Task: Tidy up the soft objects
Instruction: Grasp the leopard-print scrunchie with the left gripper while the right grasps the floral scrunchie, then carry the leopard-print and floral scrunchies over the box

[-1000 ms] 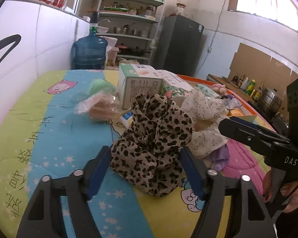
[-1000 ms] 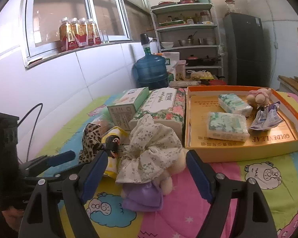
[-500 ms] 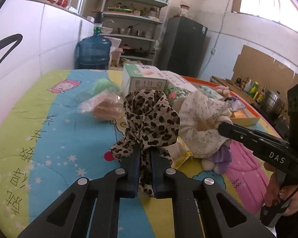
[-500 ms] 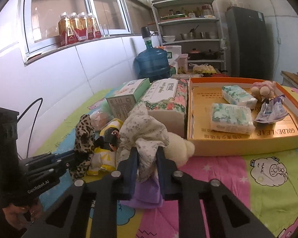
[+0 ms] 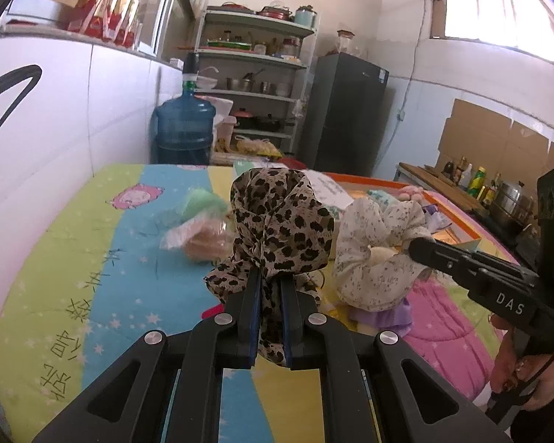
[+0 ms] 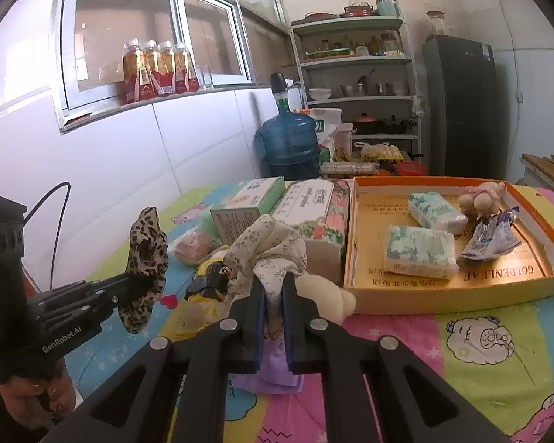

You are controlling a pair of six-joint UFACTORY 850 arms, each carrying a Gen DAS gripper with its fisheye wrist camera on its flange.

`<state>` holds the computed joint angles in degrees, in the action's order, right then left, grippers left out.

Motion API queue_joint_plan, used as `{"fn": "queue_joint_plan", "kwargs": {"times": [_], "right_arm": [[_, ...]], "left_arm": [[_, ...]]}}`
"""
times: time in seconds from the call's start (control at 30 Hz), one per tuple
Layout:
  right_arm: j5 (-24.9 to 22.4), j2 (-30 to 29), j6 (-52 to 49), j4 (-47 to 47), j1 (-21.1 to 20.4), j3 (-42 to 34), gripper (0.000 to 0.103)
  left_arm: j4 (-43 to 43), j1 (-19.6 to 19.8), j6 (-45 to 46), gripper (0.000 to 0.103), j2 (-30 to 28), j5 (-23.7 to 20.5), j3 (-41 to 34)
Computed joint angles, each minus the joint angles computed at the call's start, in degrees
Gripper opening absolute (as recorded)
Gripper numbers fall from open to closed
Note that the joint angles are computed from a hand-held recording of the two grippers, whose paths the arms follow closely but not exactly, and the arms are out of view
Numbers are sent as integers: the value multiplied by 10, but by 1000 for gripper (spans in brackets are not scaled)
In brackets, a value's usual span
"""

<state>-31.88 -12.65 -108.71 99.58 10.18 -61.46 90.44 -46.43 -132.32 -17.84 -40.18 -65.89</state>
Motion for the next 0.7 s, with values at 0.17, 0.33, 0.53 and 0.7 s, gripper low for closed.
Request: {"fn": "queue_joint_plan", "kwargs": {"times": [0.17,0.33,0.53,0.7], "right_arm": [[-5,8,-15,12,-3,5,9],[-13,16,-34,26,-10,8,9],[-25,18,-36,32,-21,4,9],[-35,21,-37,37,-33,0,9]], "left_arm": [[-7,-6,8,9,2,-15,-8],[-10,-10,22,9,-3,-22,-25],[-7,-11,38,9,-12,-25,-49],[-10,-13,57,9,-31,-27,-82]]}}
